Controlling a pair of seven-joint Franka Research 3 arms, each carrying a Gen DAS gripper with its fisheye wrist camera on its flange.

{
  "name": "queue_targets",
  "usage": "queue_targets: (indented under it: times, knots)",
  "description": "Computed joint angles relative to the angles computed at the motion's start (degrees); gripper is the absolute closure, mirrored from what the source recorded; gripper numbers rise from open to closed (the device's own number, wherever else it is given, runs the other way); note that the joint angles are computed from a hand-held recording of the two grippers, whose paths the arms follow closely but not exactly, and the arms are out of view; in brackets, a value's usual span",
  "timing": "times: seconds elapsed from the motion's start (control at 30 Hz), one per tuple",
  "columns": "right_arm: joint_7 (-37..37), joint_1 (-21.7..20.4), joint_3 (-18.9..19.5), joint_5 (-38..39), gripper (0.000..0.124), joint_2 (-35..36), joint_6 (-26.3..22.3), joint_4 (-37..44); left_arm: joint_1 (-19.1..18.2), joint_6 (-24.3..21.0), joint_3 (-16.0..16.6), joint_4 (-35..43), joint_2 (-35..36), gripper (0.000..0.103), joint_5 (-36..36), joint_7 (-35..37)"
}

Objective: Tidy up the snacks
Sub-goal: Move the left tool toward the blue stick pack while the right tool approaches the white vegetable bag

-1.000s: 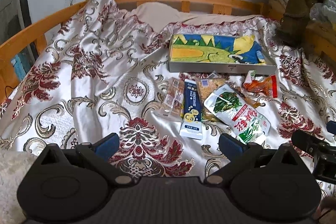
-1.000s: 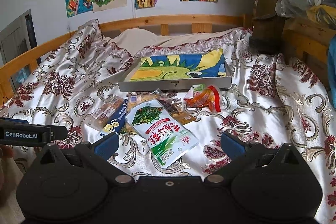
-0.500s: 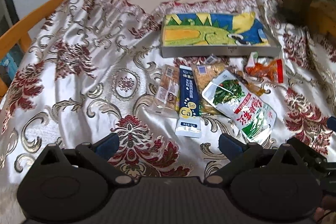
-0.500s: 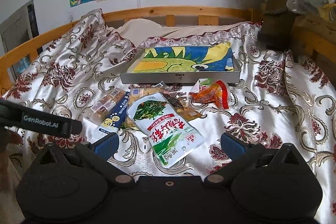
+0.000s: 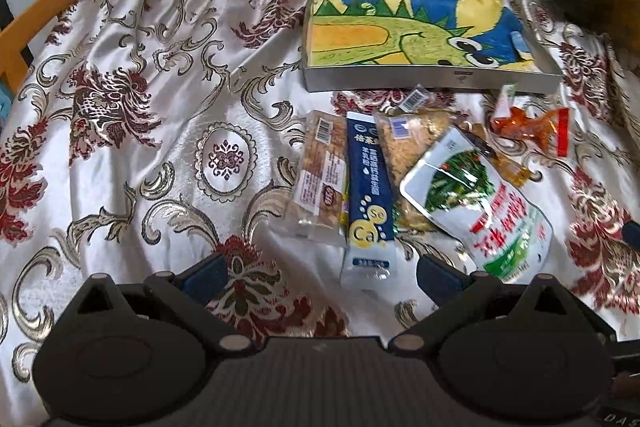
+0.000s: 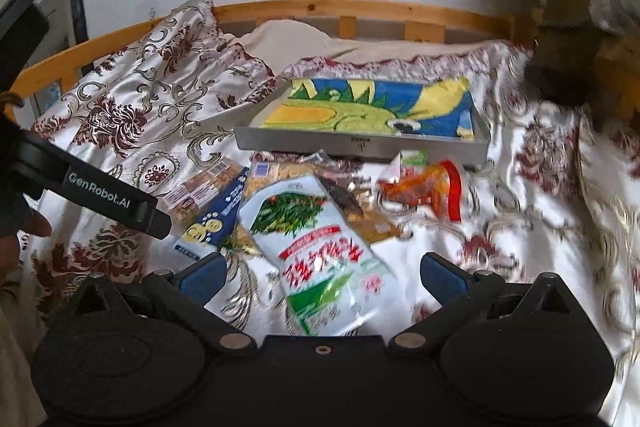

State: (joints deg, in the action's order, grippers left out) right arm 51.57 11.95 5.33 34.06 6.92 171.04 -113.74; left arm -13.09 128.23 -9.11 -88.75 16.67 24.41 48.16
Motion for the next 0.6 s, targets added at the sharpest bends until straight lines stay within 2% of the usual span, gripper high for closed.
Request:
queue_targets:
  times: [0.17, 0.33, 0.47, 0.6]
  knots:
    - [-8.66, -2.24, 2.51, 4.58, 0.021, 3.29, 1.09, 3.89, 0.51, -0.82, 0.35, 3.75, 3.02, 0.000, -0.97, 1.50]
    - [-15.22, -4.36, 3.89, 9.07, 0.021, 7.06, -4.69, 9.26, 1.53, -4.93, 0.50, 8.87, 6.66, 0.000, -4.83, 3.53]
    - [-15.89, -3.37, 3.06, 6.79, 0.021, 9.51, -6.60, 11.34, 2.50, -5.44, 1.11, 9.48, 7.26, 0.000, -6.83, 1.46]
    - [-14.97, -2.98, 2.45, 3.81, 0.021, 11.28, -10.09, 13.26, 3.45, -7.72, 1.09, 11.90, 8.92, 0.000, -8.45, 3.28]
